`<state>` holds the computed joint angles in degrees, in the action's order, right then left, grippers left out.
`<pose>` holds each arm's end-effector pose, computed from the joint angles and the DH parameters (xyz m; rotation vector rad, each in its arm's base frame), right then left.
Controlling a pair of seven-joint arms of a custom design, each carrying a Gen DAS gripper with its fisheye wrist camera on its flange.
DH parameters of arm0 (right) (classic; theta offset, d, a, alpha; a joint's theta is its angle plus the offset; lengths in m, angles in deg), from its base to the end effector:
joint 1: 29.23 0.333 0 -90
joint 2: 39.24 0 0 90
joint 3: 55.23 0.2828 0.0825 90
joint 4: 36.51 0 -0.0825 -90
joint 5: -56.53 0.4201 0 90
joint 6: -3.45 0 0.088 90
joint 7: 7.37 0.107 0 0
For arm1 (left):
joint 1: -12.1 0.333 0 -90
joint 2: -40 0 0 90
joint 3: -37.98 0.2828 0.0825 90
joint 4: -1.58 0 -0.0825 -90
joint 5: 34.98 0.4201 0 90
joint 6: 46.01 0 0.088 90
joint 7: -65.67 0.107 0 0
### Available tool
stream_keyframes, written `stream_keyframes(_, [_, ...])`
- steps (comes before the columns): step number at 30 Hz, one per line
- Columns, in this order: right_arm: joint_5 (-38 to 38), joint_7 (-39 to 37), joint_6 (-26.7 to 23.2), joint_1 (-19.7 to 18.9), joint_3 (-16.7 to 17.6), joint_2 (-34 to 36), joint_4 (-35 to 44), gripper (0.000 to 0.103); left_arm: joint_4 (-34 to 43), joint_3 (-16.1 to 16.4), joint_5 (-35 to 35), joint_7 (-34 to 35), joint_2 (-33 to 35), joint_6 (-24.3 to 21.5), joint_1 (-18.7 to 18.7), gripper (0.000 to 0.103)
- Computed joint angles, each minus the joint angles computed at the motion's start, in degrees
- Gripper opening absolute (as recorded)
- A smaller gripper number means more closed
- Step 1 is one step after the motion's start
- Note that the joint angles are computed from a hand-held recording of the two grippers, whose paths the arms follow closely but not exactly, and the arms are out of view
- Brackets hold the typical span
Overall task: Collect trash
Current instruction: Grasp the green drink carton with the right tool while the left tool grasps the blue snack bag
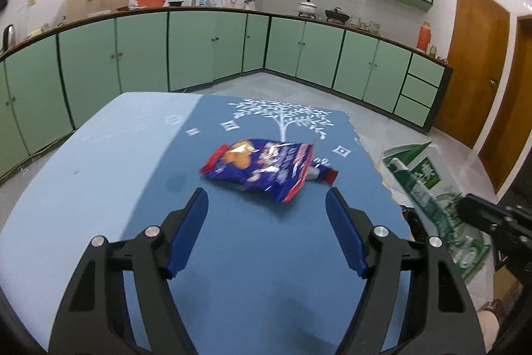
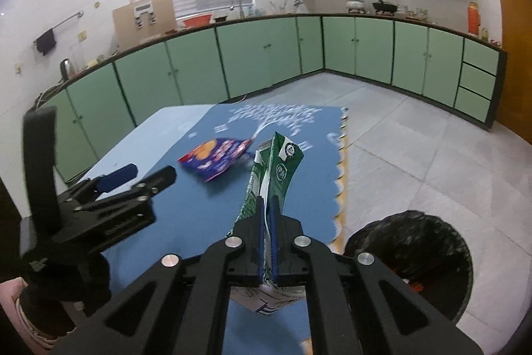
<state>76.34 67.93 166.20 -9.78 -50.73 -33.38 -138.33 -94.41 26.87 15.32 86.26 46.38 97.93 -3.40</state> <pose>0.6234 0.2552 0.5649 -1.8310 1.2241 -0.4993 0.6053 -0.3036 0.5724 -1.7983 1.4368 -0.8950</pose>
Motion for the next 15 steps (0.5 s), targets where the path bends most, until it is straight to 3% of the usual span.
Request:
stream_keyframes(4, [1.16,-0.95,0.21,-0.89,-0.48,2.26,2.57,0.003,10.43,0.48,-0.89,3.5,8.81,-2.83,-1.44,0.067])
stream_keyframes(13, [5.07,-3.27,-0.18,-1.97,-0.43,6.43,6.54,0.003,26.46,3.41,-6.35,10.43,21.06,-9.69,-5.46,0.062])
stream_keyframes(15, [5.78,-3.65,-0.23,-2.12,-0.38,7.03,6.97,0.003,28.83,3.98,-7.83,11.73,22.67,-10.58,-5.8,0.055])
